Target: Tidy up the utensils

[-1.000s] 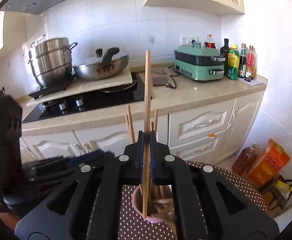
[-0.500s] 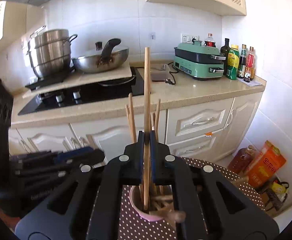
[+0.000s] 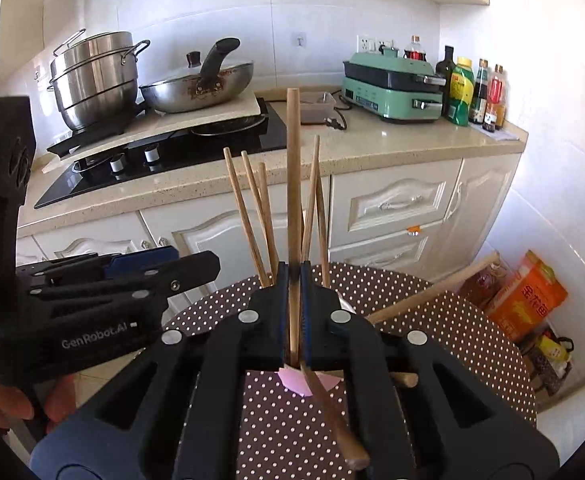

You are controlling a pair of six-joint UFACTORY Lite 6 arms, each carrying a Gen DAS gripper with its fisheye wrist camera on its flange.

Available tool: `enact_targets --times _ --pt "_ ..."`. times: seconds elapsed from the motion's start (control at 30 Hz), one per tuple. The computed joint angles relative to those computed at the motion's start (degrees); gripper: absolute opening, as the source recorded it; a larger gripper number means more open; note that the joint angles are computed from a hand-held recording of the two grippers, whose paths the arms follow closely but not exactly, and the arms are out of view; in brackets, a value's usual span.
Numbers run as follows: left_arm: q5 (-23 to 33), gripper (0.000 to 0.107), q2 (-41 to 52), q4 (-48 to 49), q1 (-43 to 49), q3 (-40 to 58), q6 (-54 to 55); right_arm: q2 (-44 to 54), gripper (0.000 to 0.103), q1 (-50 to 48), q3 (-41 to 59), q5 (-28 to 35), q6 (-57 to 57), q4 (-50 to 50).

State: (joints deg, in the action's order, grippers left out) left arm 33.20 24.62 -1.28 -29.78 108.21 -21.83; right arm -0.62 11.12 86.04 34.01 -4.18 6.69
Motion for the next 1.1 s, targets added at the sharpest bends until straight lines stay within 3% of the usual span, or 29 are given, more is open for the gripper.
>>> enact_targets --times 0.1,0.17,0.23,0.5,0.87,1.1 --pt "1.36 0.051 -1.16 2.22 -0.6 -0.02 -1.23 -0.75 0.014 -0.24 0.76 1.78 2.53 -1.2" --pt "2.47 0.052 -1.94 3.3 -0.99 0.11 -1.89 -1.78 0.033 -0.55 0.91 2.58 2.36 -0.44" --pt "4.19 0.054 -2.6 5.23 -1.55 0.79 -3.67 -3.27 0.043 -0.16 0.77 2.82 3.22 -1.79" --pt "8.94 0.058 -6.44 10.74 -5.01 2.78 -6.71 -8.58 0.045 -1.7 4.06 9.9 3.5 -1.22" --pt "17.52 0.064 -9.31 22.94 -13.52 12.98 -14.4 -11.66 0.06 -1.71 16.59 23.44 7.55 -4.2" --pt "22.34 0.068 -11.18 31.53 -19.99 17.53 -18.06 -11.65 0.067 2.9 25.21 28.59 11.52 -9.17"
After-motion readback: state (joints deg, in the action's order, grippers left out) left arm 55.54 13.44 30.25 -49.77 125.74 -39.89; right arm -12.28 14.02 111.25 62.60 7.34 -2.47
